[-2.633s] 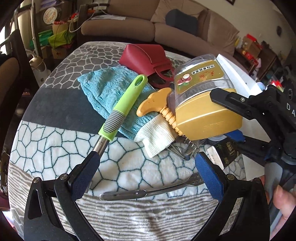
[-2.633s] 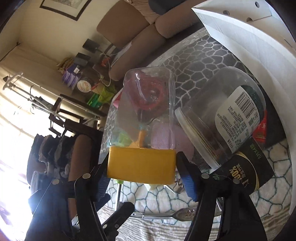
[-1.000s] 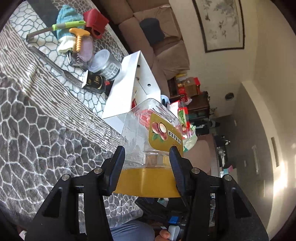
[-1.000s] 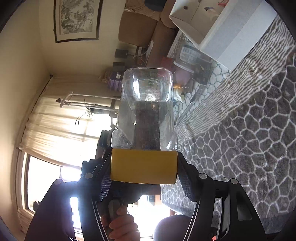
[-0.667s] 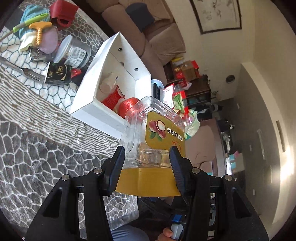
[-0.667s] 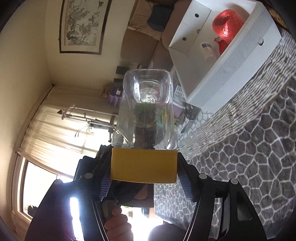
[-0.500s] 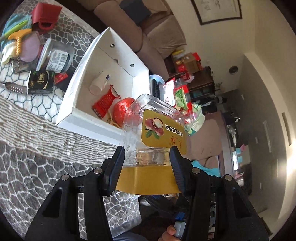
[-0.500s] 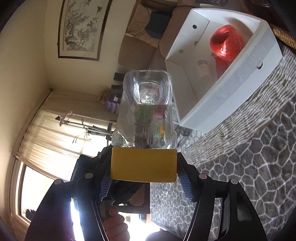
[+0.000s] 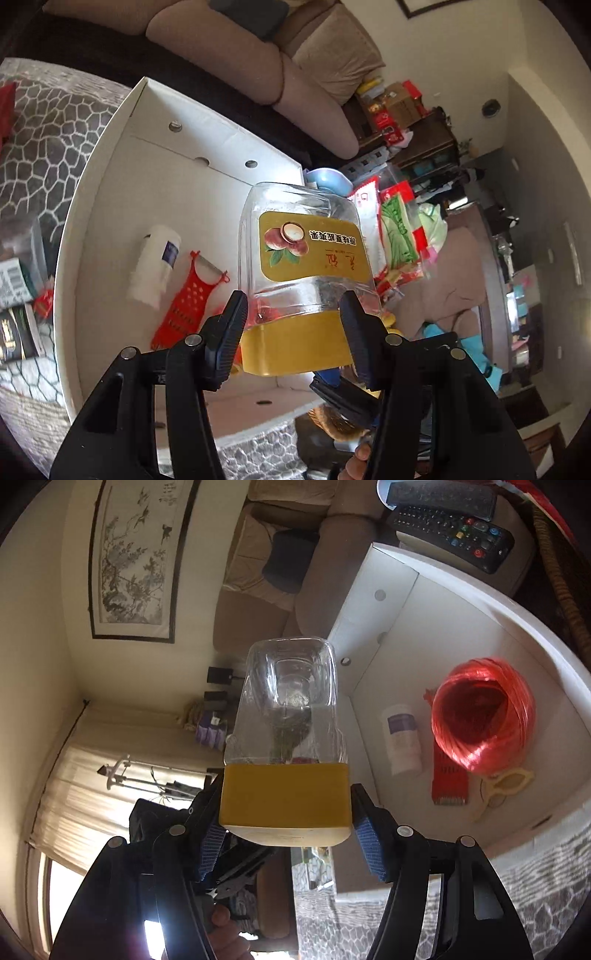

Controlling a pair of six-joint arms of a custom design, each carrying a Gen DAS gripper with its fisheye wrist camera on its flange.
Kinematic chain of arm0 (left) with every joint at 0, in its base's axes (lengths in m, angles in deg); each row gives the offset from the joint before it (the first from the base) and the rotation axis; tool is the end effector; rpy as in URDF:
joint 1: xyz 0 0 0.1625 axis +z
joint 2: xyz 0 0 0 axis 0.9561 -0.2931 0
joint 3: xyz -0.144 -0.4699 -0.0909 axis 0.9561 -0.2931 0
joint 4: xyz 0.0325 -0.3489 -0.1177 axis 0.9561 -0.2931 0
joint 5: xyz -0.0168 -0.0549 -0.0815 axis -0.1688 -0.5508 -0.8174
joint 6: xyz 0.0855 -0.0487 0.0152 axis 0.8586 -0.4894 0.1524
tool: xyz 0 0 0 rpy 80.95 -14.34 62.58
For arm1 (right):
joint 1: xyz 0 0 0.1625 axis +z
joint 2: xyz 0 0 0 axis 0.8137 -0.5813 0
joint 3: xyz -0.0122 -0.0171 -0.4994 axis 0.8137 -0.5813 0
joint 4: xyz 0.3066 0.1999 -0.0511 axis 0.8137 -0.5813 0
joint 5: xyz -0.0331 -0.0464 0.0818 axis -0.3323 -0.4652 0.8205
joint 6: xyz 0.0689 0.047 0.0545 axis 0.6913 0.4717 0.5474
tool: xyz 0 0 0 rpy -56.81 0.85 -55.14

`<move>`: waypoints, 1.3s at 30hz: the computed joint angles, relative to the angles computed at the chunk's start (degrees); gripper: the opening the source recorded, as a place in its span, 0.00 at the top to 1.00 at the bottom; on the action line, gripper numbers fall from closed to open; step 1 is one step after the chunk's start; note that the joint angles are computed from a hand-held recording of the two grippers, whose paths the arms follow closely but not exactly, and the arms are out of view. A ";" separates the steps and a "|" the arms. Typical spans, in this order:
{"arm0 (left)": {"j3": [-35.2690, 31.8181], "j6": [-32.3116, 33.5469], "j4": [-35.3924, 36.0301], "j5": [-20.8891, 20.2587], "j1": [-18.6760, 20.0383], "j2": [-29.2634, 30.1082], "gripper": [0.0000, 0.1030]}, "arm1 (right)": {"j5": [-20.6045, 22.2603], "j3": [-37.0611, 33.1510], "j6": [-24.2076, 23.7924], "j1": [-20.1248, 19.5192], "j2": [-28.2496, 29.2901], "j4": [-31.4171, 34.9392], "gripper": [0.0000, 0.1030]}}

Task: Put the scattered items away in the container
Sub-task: 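Carry the jar over the white box with the right tool, then lower the jar into the box and open the right tool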

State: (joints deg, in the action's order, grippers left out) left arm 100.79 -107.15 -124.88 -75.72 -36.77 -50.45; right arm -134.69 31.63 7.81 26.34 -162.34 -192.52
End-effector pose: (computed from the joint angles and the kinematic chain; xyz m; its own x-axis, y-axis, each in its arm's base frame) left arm -0.3944 -0.5148 0.1111 -0.9865 -0.1578 0.0440 -0.1543 0.8048 -0.5731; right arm 0.0963 -0.5370 0.3680 -0.8970 -0.0496 -0.4392 0.1121 0.9356 -0.3348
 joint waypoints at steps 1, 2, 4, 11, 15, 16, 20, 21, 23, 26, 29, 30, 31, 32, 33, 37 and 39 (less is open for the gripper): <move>-1.58 1.14 2.09 0.27 1.14 0.45 0.53 | -1.12 -1.86 0.26 0.51 2.03 -0.45 0.36; -3.04 2.21 4.01 0.50 2.28 0.90 0.53 | -2.53 -3.71 0.43 1.00 4.02 -0.64 0.36; -4.95 3.41 4.78 0.19 4.68 1.89 0.53 | -5.80 -6.66 1.29 2.10 7.66 -2.00 0.36; -9.02 3.10 1.11 -2.70 12.52 5.61 0.53 | -10.44 -14.59 5.11 2.81 17.91 -4.33 0.36; -10.20 2.95 0.49 -3.62 14.99 7.10 0.53 | -13.66 -17.08 5.00 3.30 21.14 -5.76 0.36; -10.18 3.62 0.44 -3.38 15.14 7.25 0.53 | -14.19 -17.53 4.87 3.38 21.73 -5.90 0.36; -10.56 4.88 3.45 -2.18 15.48 7.13 0.53 | -15.64 -18.02 4.19 3.37 23.00 -6.61 0.36; -10.44 4.88 3.63 -1.93 15.47 7.09 0.53 | -16.11 -17.89 3.77 3.38 23.09 -6.75 0.36; -10.71 5.17 4.66 -1.48 15.36 7.12 0.53 | -17.21 -17.61 3.00 3.49 23.16 -7.25 0.35; -10.69 5.00 5.52 -0.92 15.02 6.98 0.53 | -22.46 -17.28 1.69 4.56 22.94 -8.26 0.30; -10.08 3.82 6.80 -0.21 14.42 6.39 0.51 | -27.04 -16.66 0.97 5.41 22.24 -9.13 0.12; -10.19 3.57 7.34 -0.36 14.31 6.21 0.51 | -29.05 -16.66 0.20 5.97 22.03 -9.31 0.09; -10.09 3.34 7.85 -0.36 14.04 5.96 0.51 | -31.01 -16.72 -1.03 6.55 21.79 -9.33 0.07; -9.87 3.09 8.41 0.03 13.60 5.64 0.49 | -32.34 -16.60 -2.63 7.14 21.33 -9.37 0.06; -9.69 3.03 8.80 0.47 13.17 5.33 0.47 | -33.31 -16.32 -4.16 7.74 20.73 -9.48 0.06; -8.53 2.06 12.44 2.74 10.86 3.53 0.38 | -40.05 -14.26 -10.94 10.66 18.30 -11.88 0.02; -8.24 0.80 16.05 4.60 9.47 2.61 0.32 | -42.76 -12.89 -14.32 11.64 16.89 -12.87 0.00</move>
State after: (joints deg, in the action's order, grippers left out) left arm 92.54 -106.35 -108.83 -71.12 -27.31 -47.84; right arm -177.44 18.74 -6.51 37.97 -145.44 -205.39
